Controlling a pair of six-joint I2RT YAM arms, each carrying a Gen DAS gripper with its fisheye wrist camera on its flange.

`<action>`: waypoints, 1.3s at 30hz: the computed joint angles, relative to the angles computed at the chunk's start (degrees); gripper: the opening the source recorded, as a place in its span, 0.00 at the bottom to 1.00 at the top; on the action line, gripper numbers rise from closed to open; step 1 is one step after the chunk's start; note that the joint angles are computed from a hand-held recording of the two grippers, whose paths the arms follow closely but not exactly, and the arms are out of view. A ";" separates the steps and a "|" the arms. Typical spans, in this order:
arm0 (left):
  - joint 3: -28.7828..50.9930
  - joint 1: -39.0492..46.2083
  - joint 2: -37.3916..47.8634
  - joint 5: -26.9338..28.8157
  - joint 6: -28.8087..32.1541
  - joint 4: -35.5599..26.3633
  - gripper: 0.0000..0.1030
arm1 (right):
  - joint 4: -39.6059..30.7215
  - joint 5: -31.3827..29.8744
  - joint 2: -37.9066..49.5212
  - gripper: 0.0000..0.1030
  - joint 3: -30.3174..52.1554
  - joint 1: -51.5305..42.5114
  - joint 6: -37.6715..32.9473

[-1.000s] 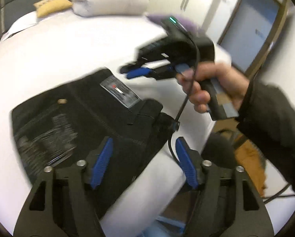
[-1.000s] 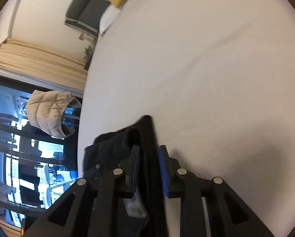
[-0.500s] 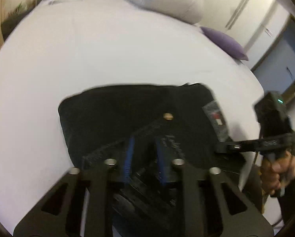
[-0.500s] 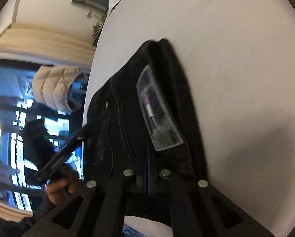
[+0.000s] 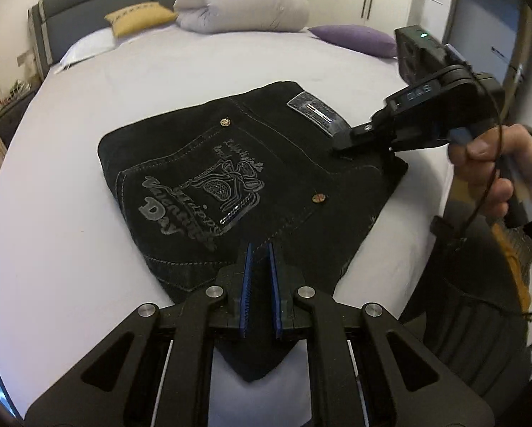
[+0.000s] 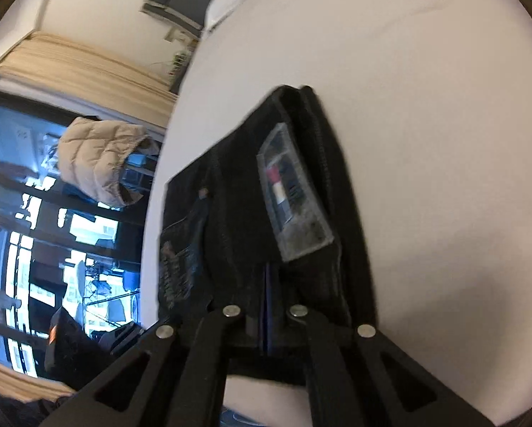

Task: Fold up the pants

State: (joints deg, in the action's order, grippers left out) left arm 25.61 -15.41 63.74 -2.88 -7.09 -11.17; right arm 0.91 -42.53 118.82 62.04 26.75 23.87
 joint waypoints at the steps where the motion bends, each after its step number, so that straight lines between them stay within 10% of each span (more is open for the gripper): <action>1: -0.99 -0.26 0.42 -0.20 0.47 1.85 0.08 | 2.50 -0.33 0.18 0.00 -2.11 -0.57 0.88; 7: -0.66 4.21 5.59 7.73 0.06 7.01 0.08 | 16.91 -2.95 0.41 0.00 -8.97 -2.19 6.64; 8: 0.61 5.12 2.09 9.04 -0.04 1.32 0.08 | 15.41 -2.50 -1.85 0.07 -9.23 -2.17 5.75; 11: 3.97 8.42 -4.43 11.81 -1.12 -7.00 0.09 | 18.45 -2.69 -7.34 0.70 -12.25 -4.24 7.36; 13: 4.18 11.77 -10.63 12.22 -1.21 -9.51 0.15 | 20.03 -3.19 -8.28 0.80 -11.98 -6.26 7.99; 17: 4.62 23.74 -9.78 19.34 -3.31 -8.86 0.82 | 5.19 -5.72 -0.68 0.78 0.96 -8.51 4.61; 29: 15.75 36.25 26.41 43.10 -11.16 -2.17 0.79 | -24.57 -7.24 17.95 0.53 29.05 -5.93 -7.16; 33: 20.18 34.17 31.18 42.75 -11.88 -3.97 0.42 | -26.51 -3.75 18.21 0.34 30.42 -3.83 -7.54; 39: 24.98 33.53 35.53 42.48 -10.39 -5.74 0.23 | -21.76 1.45 10.41 0.21 24.68 -0.71 -4.95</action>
State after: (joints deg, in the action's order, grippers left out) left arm 50.59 18.12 99.27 39.60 -17.47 -16.92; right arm -20.85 -41.08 129.23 86.72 26.04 18.91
